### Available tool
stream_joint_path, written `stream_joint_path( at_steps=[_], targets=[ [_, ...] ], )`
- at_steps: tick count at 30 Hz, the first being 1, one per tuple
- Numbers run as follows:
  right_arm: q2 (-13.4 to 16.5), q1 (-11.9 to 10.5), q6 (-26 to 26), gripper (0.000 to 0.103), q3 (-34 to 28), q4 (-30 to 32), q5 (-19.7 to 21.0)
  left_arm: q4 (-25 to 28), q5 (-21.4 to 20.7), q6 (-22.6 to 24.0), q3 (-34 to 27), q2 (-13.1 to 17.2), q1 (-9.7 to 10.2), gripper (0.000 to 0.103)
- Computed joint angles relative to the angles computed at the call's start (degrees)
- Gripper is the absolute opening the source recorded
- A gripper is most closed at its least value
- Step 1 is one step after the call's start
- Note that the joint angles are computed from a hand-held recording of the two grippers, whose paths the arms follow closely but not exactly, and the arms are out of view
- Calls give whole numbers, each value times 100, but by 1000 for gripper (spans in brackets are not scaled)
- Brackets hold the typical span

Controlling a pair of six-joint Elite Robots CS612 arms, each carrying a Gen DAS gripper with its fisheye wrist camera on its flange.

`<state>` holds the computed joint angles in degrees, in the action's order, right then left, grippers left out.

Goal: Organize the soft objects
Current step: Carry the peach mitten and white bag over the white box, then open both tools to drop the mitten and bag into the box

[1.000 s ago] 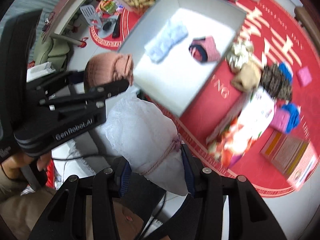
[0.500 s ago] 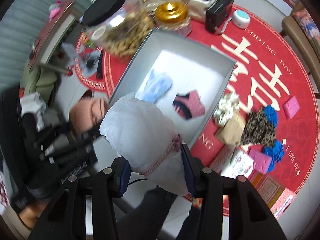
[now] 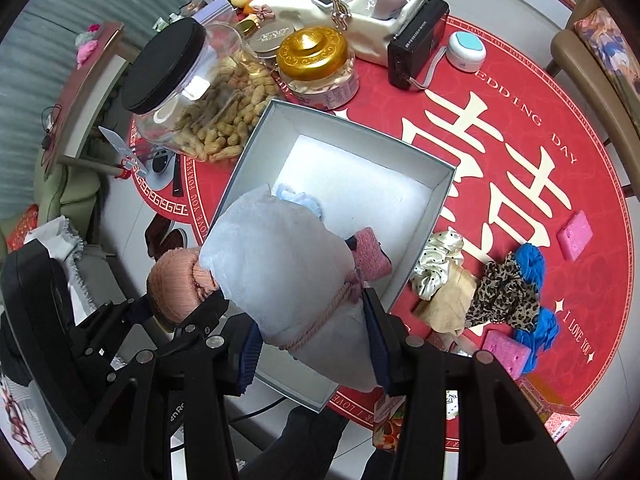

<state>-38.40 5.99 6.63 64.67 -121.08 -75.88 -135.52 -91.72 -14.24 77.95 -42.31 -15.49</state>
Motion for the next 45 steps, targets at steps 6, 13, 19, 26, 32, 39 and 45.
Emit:
stream_joint_path(
  at_steps=[6,13,19,26,32,39,45],
  targets=[
    [91,-18,39,50,-131,103,18,136,17,16,-118,71,6,54],
    [198,-27,76,50,-285,194,-23,248,-21,81,-210,133,-4,54],
    [271,-24,130,50,-377,252,-48,370,10,102,-299,205,-22,54],
    [354,-14,113,50,-505,343,-116,433,-17,114,-322,230,-50,54],
    [428,4,97,54,-623,327,-126,441,-17,127,-317,230,-49,60],
    [420,-69,394,92,-520,139,333,97,-86,83,-146,153,-17,102],
    [270,-107,600,103,-258,-55,175,448,-414,-12,-201,167,27,102]
  ],
)
